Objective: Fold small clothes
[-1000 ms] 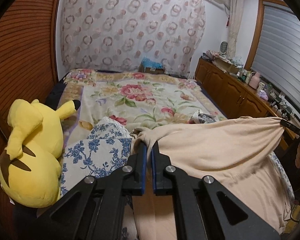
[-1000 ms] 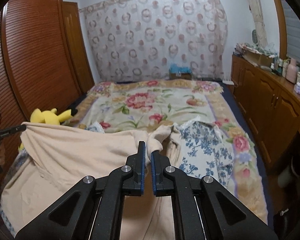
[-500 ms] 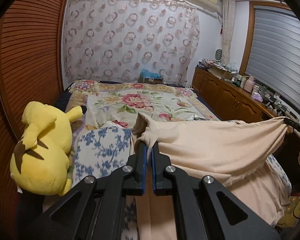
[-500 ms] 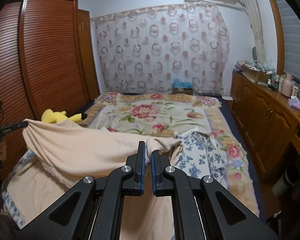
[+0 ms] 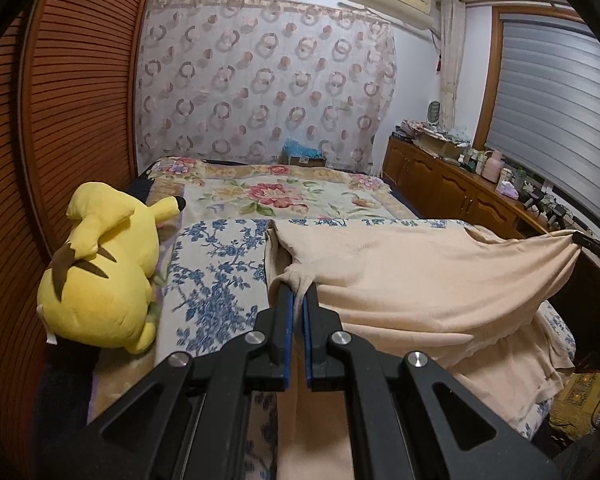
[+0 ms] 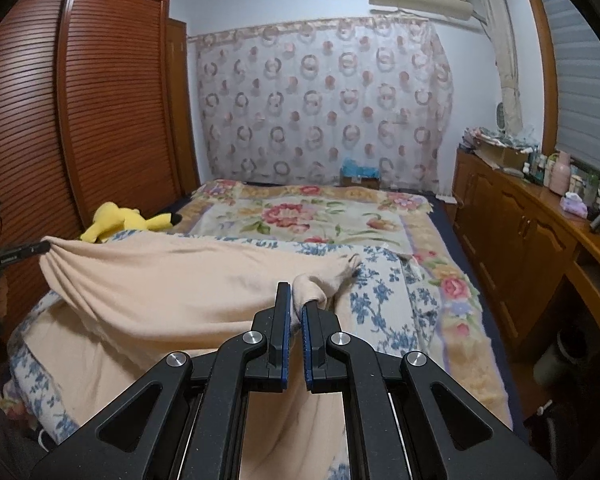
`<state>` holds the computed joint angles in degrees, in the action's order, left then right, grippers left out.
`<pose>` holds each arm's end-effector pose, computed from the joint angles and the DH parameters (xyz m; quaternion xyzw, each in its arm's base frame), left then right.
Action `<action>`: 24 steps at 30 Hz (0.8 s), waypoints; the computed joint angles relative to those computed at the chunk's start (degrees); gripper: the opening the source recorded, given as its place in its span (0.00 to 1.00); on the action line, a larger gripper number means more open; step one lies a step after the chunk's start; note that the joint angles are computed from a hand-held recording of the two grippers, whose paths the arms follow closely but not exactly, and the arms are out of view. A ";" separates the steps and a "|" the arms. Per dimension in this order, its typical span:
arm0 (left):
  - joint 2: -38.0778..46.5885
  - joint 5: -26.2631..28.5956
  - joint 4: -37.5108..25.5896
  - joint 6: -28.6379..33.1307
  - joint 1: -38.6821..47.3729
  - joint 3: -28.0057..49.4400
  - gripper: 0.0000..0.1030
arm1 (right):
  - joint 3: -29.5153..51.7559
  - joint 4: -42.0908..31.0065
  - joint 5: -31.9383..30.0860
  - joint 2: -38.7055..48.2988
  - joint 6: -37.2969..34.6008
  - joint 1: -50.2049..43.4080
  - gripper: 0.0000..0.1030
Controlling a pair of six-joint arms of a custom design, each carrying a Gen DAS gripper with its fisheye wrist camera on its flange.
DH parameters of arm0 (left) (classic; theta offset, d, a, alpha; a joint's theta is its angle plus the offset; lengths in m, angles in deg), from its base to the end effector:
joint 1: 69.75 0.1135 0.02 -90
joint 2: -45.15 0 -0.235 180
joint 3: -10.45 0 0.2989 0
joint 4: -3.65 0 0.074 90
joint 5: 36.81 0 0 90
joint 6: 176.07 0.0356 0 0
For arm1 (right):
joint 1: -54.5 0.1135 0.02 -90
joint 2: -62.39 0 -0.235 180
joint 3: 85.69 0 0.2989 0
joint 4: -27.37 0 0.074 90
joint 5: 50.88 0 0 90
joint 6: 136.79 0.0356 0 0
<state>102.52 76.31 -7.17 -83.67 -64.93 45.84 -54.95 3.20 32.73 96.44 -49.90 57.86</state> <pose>0.2604 0.0079 0.1417 0.0777 0.8620 -0.1461 0.4791 0.2201 0.0169 0.1774 -0.0770 0.8505 0.0488 0.5180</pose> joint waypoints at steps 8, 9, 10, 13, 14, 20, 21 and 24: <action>-16.10 1.80 -11.60 3.42 2.99 -7.10 0.02 | -2.80 -15.22 0.48 -17.44 -1.54 -0.53 0.02; -16.63 1.54 -12.26 3.66 3.14 -7.89 0.02 | -3.47 -17.01 -0.28 -19.35 -1.67 -1.25 0.02; -16.76 1.63 -12.70 4.09 3.49 -8.59 0.02 | -4.30 -18.89 -1.08 -20.86 -1.79 -2.05 0.02; -14.87 0.38 -12.17 5.19 3.01 -10.09 0.02 | -7.46 -21.86 -2.09 -22.97 -1.90 -3.10 0.02; -14.03 -0.16 -11.71 5.47 2.74 -10.44 0.02 | -8.85 -22.43 -2.08 -22.73 -1.77 -3.15 0.02; -13.55 -2.74 -12.12 6.56 1.03 -12.38 0.04 | -13.37 -22.56 1.31 -22.70 -0.51 -2.34 0.15; -13.60 -2.77 -12.26 6.64 0.88 -12.51 0.06 | -13.49 -22.33 2.53 -22.66 -0.80 -2.02 0.21; -15.30 -2.91 -13.47 6.80 0.84 -13.08 0.19 | -12.85 -22.04 6.34 -22.99 -1.59 -1.13 0.53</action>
<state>87.22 73.41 -20.64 -76.86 -64.08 32.76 -67.80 -18.84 39.07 73.46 -51.49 56.72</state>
